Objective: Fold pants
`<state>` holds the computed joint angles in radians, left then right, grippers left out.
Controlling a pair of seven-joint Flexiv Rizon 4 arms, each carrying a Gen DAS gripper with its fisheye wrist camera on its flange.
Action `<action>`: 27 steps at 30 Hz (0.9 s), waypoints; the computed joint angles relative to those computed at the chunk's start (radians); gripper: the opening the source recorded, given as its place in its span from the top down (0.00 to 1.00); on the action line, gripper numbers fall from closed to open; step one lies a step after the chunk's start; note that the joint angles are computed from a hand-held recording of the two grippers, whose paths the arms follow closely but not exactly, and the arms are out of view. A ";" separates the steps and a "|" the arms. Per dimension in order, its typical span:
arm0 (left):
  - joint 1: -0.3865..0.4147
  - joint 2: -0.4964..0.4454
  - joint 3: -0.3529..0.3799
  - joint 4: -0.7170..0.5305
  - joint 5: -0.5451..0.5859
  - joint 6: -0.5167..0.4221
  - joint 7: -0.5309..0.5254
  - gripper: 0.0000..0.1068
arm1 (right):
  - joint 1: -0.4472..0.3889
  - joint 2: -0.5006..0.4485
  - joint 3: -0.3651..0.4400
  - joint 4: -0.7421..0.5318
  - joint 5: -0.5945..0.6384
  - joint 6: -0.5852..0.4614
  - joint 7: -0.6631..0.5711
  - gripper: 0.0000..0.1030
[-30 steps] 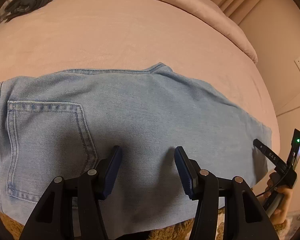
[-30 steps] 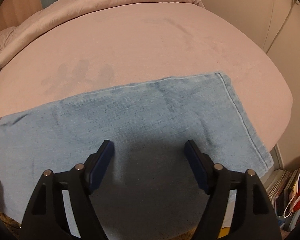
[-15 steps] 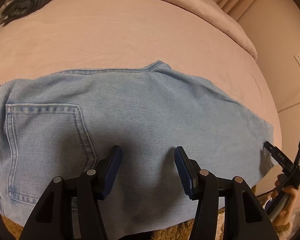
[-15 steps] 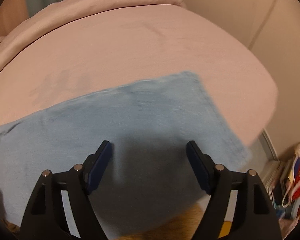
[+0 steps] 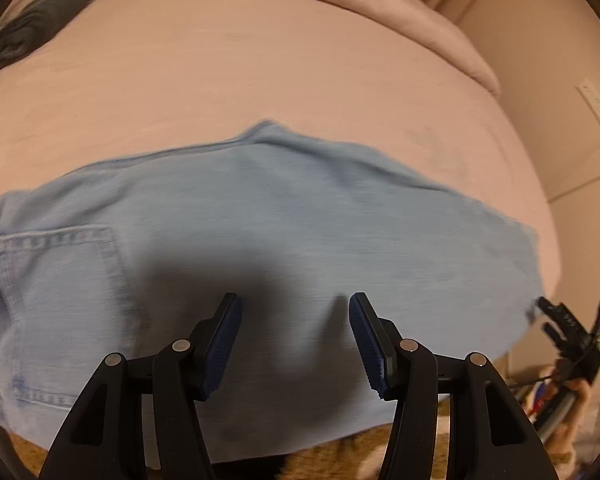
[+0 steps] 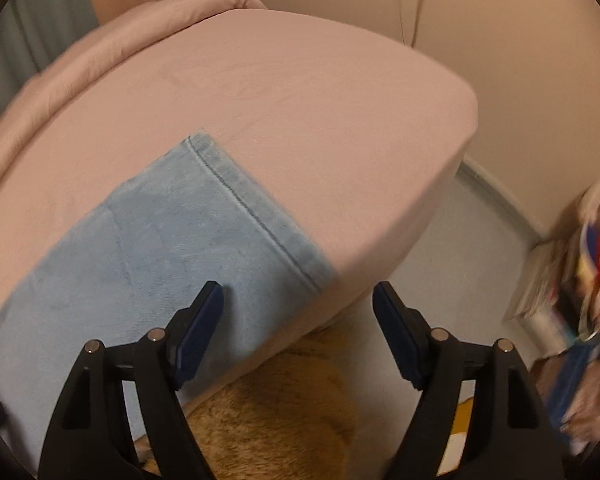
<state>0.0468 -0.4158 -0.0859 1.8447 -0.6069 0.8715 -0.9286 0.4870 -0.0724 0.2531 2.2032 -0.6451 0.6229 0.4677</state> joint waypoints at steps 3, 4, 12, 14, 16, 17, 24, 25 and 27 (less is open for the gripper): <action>0.004 0.007 -0.029 0.003 -0.042 -0.005 0.053 0.49 | -0.023 0.026 -0.007 0.066 -0.048 0.134 0.085 0.22; 0.002 0.007 -0.034 0.002 -0.053 -0.010 0.067 0.49 | -0.030 0.033 -0.010 0.085 -0.072 0.169 0.114 0.21; -0.011 0.005 -0.039 -0.003 -0.098 -0.077 0.150 0.35 | -0.073 0.027 -0.041 0.166 -0.335 0.394 0.398 0.16; -0.010 0.000 -0.032 -0.011 -0.099 -0.091 0.150 0.35 | -0.089 0.007 -0.063 0.171 -0.447 0.444 0.488 0.16; -0.015 -0.002 -0.032 -0.011 -0.108 -0.086 0.142 0.35 | -0.108 -0.012 -0.087 0.171 -0.554 0.484 0.568 0.17; -0.013 -0.002 -0.030 -0.009 -0.113 -0.088 0.142 0.35 | -0.120 -0.023 -0.098 0.170 -0.599 0.503 0.605 0.24; -0.004 -0.003 -0.023 -0.003 -0.147 -0.094 0.113 0.35 | -0.084 -0.022 -0.050 0.142 -0.407 0.382 0.544 0.54; 0.000 -0.005 -0.022 -0.005 -0.151 -0.098 0.110 0.35 | -0.071 -0.011 -0.042 0.135 -0.399 0.350 0.538 0.59; 0.005 -0.011 -0.022 -0.009 -0.157 -0.103 0.107 0.35 | -0.070 -0.005 -0.054 0.122 -0.488 0.356 0.521 0.58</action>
<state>0.0519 -0.4265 -0.1081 1.8353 -0.7636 0.7683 -0.8219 0.4169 -0.0773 0.1991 2.3247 -1.1335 0.9786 0.9884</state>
